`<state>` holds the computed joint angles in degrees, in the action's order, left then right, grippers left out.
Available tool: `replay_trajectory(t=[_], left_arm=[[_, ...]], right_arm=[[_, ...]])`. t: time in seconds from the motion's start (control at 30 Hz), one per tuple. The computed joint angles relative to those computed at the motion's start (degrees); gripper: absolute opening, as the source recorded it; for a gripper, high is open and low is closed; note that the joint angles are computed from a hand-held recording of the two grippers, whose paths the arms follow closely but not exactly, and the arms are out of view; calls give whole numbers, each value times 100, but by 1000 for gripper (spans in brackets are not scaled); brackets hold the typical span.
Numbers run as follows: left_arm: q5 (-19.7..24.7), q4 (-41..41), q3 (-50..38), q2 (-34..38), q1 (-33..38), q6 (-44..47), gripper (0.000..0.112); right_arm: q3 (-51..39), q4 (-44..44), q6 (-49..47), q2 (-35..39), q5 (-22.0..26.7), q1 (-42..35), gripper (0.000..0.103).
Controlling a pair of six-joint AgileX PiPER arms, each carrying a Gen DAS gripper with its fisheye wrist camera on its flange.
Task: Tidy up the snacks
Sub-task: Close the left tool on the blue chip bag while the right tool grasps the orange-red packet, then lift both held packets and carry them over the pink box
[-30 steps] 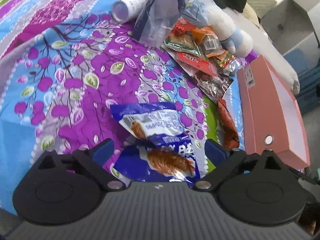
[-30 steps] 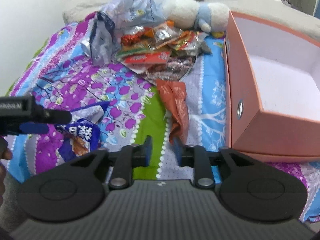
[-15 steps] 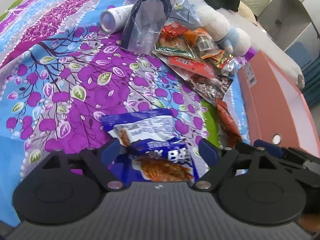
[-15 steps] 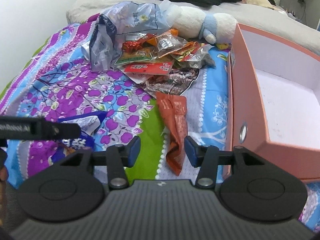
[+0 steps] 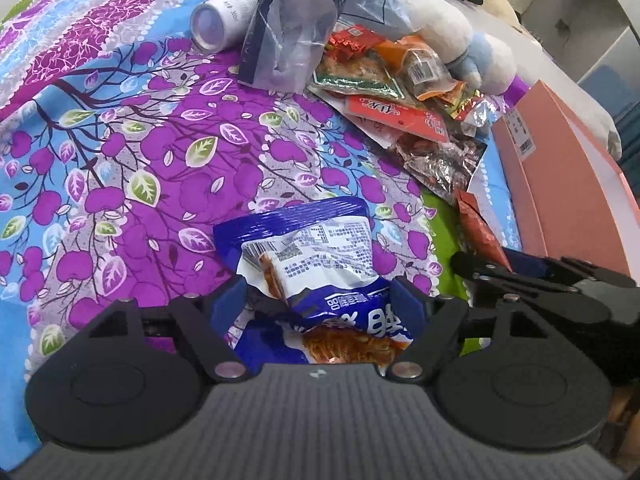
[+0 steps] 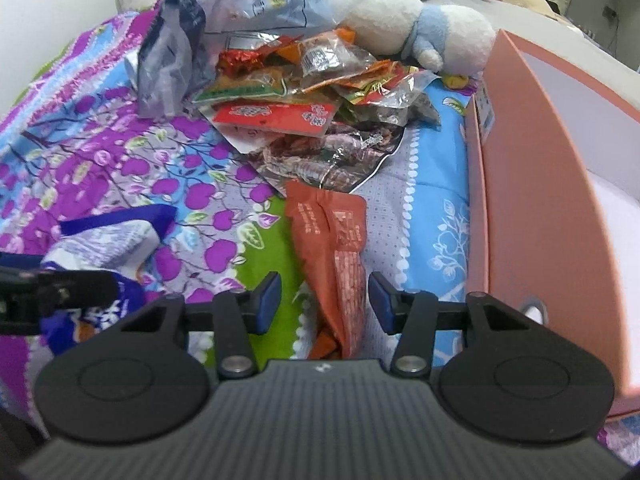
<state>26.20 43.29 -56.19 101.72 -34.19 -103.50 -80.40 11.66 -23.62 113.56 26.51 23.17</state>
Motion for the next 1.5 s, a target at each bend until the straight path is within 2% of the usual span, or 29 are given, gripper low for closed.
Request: replay_trajectory(t=[0.07, 0.1, 0.13, 0.23, 0.27, 0.4, 0.63, 0.93, 1.23, 1.5], left_arm=[[-47, 23, 18, -23, 6, -60, 78], [-55, 13, 13, -37, 6, -59, 74], [-45, 6, 10, -50, -3, -50, 72], [-60, -5, 29, -101, -49, -51, 65], [-76, 30, 61, -135, -73, -105, 59], [2, 124, 139, -272, -205, -249, 54], [162, 473, 412, -694, -493, -768, 51], [859, 670, 369, -1304, -1001, -875, 51], [1504, 785, -232, -1613, -1280, -380, 51], [1685, 790, -1154, -1455, -1278, 286, 51]], right_arm=[[-69, -215, 225, 83, 9, 27, 44], [-48, -426, 431, 70, -42, 55, 33], [-33, -469, 455, 41, -56, 52, 30], [69, -350, 367, -89, -18, -7, 29], [151, -406, 423, -157, -58, -3, 29], [548, -173, 298, -545, -48, -69, 29], [1291, 83, 291, -1291, -35, -118, 29], [1725, 484, 168, -2105, -16, -214, 29], [1555, 890, 7, -2612, 214, -440, 29], [1180, 1162, -144, -2844, 421, -745, 29]])
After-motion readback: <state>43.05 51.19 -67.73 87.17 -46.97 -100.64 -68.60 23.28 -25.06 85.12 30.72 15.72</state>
